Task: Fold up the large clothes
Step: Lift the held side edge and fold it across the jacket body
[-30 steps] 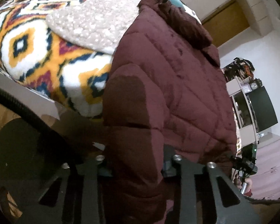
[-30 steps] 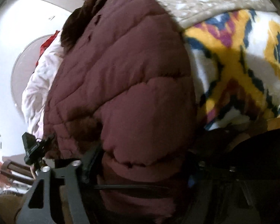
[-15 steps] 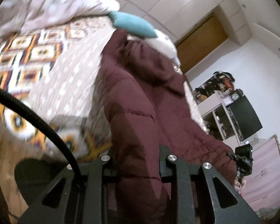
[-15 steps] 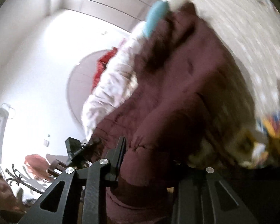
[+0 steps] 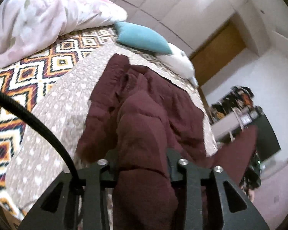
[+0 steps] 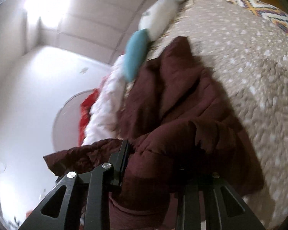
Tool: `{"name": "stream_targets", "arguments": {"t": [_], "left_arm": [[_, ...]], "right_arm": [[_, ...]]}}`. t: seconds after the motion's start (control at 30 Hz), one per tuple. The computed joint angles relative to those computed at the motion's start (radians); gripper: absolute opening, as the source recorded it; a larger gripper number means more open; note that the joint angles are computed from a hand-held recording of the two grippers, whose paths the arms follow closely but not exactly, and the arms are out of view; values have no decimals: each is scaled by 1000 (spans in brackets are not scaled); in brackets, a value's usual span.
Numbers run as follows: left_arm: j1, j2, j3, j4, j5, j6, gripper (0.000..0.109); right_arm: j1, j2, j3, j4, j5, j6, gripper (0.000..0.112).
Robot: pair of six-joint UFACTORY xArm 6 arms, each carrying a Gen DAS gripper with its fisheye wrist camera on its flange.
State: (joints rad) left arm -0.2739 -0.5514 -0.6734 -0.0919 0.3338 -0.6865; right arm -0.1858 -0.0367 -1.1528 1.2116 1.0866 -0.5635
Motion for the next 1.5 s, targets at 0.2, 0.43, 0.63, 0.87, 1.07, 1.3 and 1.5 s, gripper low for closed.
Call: {"name": "stream_targets", "arguments": {"t": [0.2, 0.43, 0.63, 0.87, 1.07, 1.3, 1.5], "left_arm": [[56, 158, -102, 146, -62, -110, 73], [78, 202, -145, -139, -155, 133, 86], [134, 270, -242, -117, -128, 97, 86], [184, 248, -267, -112, -109, 113, 86], [200, 216, -258, 104, -43, 33, 87], [181, 215, -234, 201, -15, 36, 87], [163, 157, -189, 386, -5, -20, 87]], "right_arm": [[62, 142, -119, -141, -111, 145, 35], [47, 198, -203, -70, -87, 117, 53], [50, 226, -287, -59, -93, 153, 60], [-27, 273, -298, 353, -26, 196, 96], [-1, 184, -324, 122, -76, 86, 96], [237, 83, -340, -204, -21, -90, 96], [502, 83, -395, -306, -22, -203, 96]]}}
